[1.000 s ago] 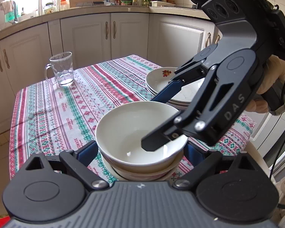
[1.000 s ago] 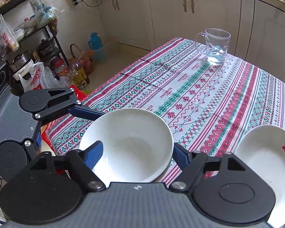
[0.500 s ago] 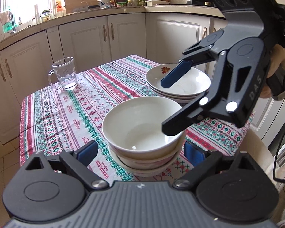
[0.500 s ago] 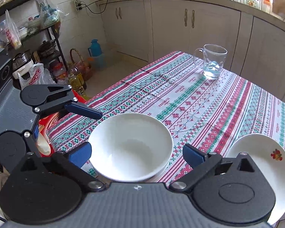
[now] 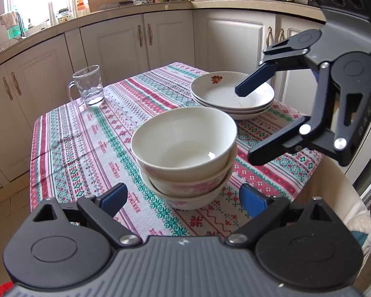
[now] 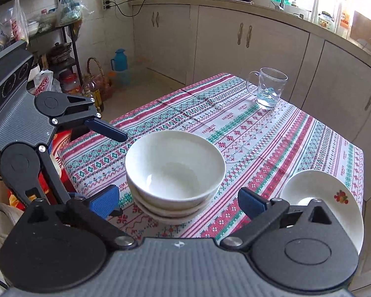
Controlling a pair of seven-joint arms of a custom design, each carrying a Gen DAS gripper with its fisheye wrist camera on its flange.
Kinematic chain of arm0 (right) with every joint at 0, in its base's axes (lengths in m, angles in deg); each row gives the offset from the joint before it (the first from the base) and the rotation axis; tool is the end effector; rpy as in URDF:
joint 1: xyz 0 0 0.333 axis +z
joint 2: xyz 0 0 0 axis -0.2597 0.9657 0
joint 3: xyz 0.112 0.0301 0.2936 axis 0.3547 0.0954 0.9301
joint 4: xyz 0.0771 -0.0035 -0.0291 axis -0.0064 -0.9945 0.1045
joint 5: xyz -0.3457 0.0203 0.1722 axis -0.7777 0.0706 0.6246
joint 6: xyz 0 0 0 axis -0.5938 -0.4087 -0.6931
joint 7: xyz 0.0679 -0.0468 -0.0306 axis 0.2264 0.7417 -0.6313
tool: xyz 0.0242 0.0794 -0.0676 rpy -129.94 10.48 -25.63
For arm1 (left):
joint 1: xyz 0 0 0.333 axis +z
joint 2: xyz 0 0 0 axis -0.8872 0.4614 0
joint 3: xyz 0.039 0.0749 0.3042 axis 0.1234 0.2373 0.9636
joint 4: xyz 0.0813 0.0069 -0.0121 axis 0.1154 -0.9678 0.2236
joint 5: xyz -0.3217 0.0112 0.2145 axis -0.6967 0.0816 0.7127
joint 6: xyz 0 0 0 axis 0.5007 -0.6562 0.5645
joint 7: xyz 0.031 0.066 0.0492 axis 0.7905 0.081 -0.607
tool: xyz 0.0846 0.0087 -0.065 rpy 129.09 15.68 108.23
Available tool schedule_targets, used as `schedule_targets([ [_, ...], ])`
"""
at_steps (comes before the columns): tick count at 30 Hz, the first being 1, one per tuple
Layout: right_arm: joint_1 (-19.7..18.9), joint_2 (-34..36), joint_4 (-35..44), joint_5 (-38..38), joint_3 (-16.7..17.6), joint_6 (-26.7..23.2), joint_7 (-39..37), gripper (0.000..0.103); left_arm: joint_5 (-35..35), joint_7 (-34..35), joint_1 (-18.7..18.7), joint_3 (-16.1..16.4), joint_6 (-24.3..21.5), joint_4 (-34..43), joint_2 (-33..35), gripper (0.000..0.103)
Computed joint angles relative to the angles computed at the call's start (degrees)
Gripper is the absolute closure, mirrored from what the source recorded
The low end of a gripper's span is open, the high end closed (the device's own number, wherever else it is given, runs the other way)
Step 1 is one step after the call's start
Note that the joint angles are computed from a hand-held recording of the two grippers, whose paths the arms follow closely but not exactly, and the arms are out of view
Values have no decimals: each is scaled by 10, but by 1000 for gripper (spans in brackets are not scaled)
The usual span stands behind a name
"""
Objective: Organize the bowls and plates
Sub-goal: 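Open the right tool and withdraw it from the three-bowl stack, then grip the three-bowl stack with the right tool while the left tool grips its opposite side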
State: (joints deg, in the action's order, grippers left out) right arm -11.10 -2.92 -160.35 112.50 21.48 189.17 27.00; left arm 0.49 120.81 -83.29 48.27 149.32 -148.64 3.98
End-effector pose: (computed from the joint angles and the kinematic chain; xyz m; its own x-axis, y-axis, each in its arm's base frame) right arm 0.6795 0.1150 0.5167 0.8778 -0.4757 0.0566 -0.3065 -0.6484 -0.6969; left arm 0.5961 -0.3510 0.4909 -0.3578 -0.9307 -0.0760 -0.5951 0.2900 -0.7495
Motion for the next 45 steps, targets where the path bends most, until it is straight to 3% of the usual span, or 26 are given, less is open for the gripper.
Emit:
schedule_targets([
  [8,4,-30,-67,12,-2,55,-60,0,-4,-10,3,-2,-10,-4,4,6],
  [17,7,35,-15,-33,-8,22,20,0,-104,102,42,-38,-13,20,44,6],
  [26,7,93,44,-95,-5,-9,82,0,-168,191,57,-49,-26,43,68,7],
  [34,6,74,2,-101,3,42,73,0,-212,249,70,-62,-37,56,83,7],
  [38,-3,77,10,-90,8,28,61,0,-239,292,84,-77,-40,63,90,7],
  [40,-16,90,38,-74,15,-16,55,0,-254,320,93,-86,-38,66,92,7],
  [45,-30,96,65,-36,31,-59,-30,0,-298,410,118,-116,-46,84,102,7],
])
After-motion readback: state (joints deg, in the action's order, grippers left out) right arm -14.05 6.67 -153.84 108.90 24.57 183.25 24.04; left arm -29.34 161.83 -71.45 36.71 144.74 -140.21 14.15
